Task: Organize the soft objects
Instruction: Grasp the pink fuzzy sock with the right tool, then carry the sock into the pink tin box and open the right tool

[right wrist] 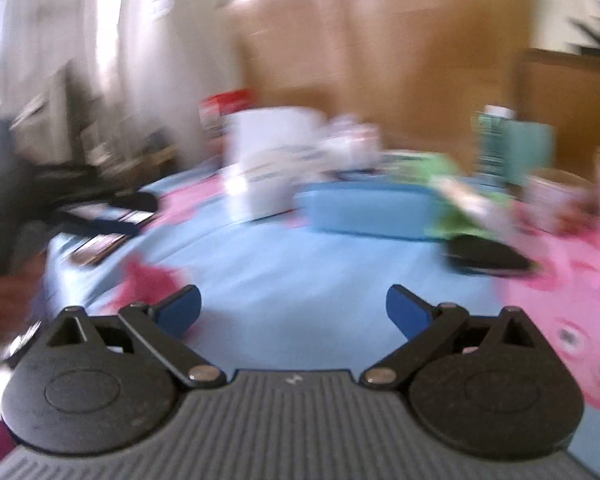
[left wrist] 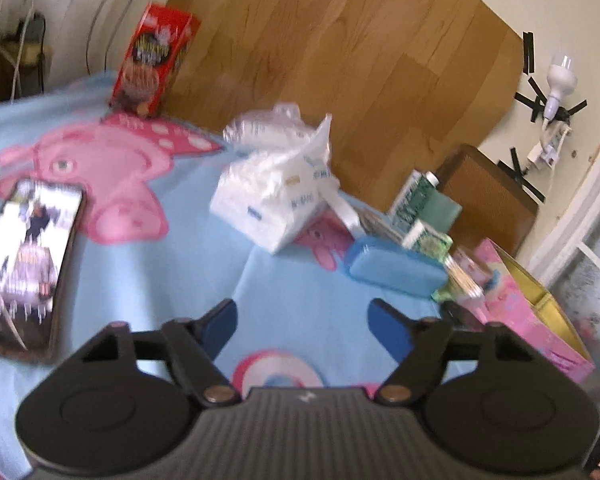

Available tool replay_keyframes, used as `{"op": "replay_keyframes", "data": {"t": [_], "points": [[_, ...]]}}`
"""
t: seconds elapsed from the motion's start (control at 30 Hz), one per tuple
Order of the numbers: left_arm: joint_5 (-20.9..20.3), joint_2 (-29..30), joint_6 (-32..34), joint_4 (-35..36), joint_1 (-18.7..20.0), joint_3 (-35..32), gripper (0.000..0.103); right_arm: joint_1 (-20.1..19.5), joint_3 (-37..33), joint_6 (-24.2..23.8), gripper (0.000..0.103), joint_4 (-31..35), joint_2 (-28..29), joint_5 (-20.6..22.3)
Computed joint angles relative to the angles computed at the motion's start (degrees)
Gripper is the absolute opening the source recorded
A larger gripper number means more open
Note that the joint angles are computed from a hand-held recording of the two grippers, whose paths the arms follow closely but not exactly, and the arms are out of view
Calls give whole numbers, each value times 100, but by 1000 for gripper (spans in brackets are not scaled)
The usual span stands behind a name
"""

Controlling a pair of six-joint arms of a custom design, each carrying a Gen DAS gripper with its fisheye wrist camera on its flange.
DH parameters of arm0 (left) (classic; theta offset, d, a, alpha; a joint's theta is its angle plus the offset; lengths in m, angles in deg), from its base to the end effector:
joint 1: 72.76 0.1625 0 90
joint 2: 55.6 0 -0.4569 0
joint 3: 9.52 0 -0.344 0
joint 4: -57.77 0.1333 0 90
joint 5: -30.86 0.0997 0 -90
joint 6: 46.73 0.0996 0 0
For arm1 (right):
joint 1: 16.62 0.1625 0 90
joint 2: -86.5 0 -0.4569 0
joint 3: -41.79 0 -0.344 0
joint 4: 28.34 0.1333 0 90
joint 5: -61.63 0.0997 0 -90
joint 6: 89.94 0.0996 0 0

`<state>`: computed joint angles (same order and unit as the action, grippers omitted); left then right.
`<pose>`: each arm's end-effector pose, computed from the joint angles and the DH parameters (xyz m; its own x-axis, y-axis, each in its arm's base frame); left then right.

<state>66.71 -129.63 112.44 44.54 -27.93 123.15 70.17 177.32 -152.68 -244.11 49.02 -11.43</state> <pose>-0.0439 -0.3454 0.1965 -0.9427 -0.1653 -0.2899 0.1817 0.4743 -0.8614 0.1370 -0.4554 0.0619 -0.4850 -0.8231 0.2954 -0.8331 0.3322 -0.4423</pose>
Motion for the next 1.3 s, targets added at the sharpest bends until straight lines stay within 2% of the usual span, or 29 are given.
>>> {"op": "replay_keyframes", "data": {"t": [0.1,0.2,0.27,0.33,0.37,0.5,0.57,0.77,0.87,1.0,1.07,1.17,1.27,1.3], "points": [[471,-72,-206,183,90,101,61,238,-81,-503,91,788,-58,-10],[855,35,-262,264,162,105,60,440,-222,-815,81,1340,-13,-182],[1191,161,-342,216,334,65,62,528,-348,-852,69,1598,44,-392],[1773,190,-313,4,615,25,60,557,-525,-778,58,2090,56,-528],[1871,264,-305,-16,658,-40,60,569,-579,-694,57,2195,68,-562],[2314,738,123,166,786,-582,52,385,-402,-377,55,1648,1,-382],[2330,1131,449,382,743,-1014,51,262,-297,-214,55,1190,-32,-299],[2999,2113,1372,925,744,-2378,51,-255,115,-208,55,-800,-54,-1],[3197,2679,1801,1158,637,-3099,51,-511,134,-190,55,-1700,-64,106],[3347,3383,2250,1629,490,-4128,51,-731,-74,0,55,-2588,-82,165],[3390,3709,2362,1863,444,-4620,51,-836,-245,189,55,-2815,-142,162],[3392,4106,2390,2181,411,-5240,52,-953,-549,569,55,-2798,-245,107],[3257,4428,2383,2369,353,-5701,52,-1003,-824,791,56,-2767,-259,7],[3156,4542,2402,2399,322,-5855,56,-1051,-876,834,56,-2796,-249,-3]]}}
